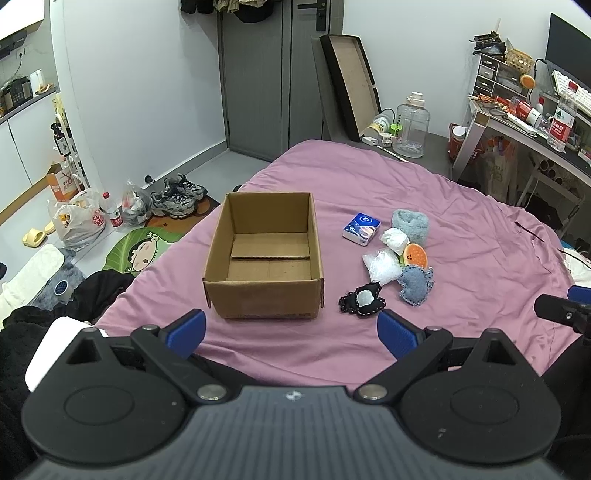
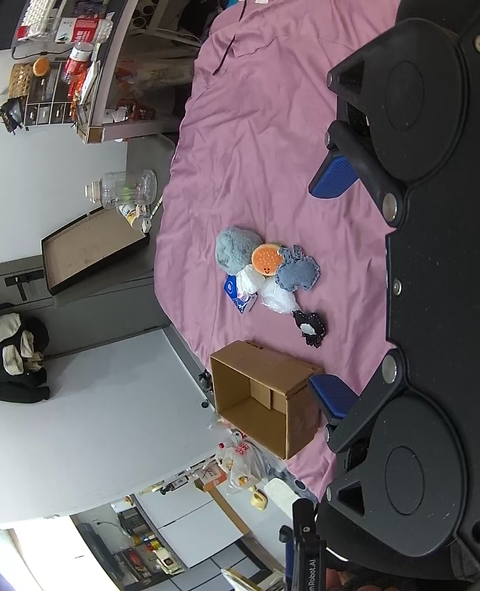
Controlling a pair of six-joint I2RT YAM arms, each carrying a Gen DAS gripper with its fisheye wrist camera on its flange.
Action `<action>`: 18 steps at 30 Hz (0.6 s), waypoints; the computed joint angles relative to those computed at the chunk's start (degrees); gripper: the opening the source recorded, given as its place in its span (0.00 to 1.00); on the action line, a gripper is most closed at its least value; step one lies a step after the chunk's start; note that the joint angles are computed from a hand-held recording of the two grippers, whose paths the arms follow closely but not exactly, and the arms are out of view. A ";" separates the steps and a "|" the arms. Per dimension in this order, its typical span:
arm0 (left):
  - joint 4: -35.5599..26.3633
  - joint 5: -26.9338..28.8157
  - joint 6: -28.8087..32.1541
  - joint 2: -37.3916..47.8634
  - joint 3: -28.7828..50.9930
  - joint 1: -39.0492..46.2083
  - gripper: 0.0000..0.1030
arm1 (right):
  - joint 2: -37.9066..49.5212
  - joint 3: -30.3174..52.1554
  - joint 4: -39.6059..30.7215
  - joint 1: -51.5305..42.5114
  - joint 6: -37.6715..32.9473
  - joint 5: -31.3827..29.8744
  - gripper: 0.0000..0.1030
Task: Organize soft objects
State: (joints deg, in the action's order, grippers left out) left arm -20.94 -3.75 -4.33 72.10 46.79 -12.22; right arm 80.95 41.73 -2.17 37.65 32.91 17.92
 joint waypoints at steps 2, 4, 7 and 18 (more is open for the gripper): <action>-0.03 -0.04 -0.13 -0.19 -0.16 -0.07 0.96 | 0.48 0.48 -0.47 0.43 -0.41 0.63 1.00; -0.03 -0.07 -0.15 -0.18 -0.15 -0.10 0.96 | 0.97 0.96 -1.00 0.56 -0.47 0.83 1.00; -0.05 -0.06 -0.14 -0.17 -0.12 -0.13 0.96 | 1.03 0.92 -0.91 0.33 -0.48 0.33 1.00; -0.50 -0.27 -0.19 -0.53 0.27 -0.04 0.96 | 0.82 0.64 -0.74 0.56 -0.16 0.24 1.00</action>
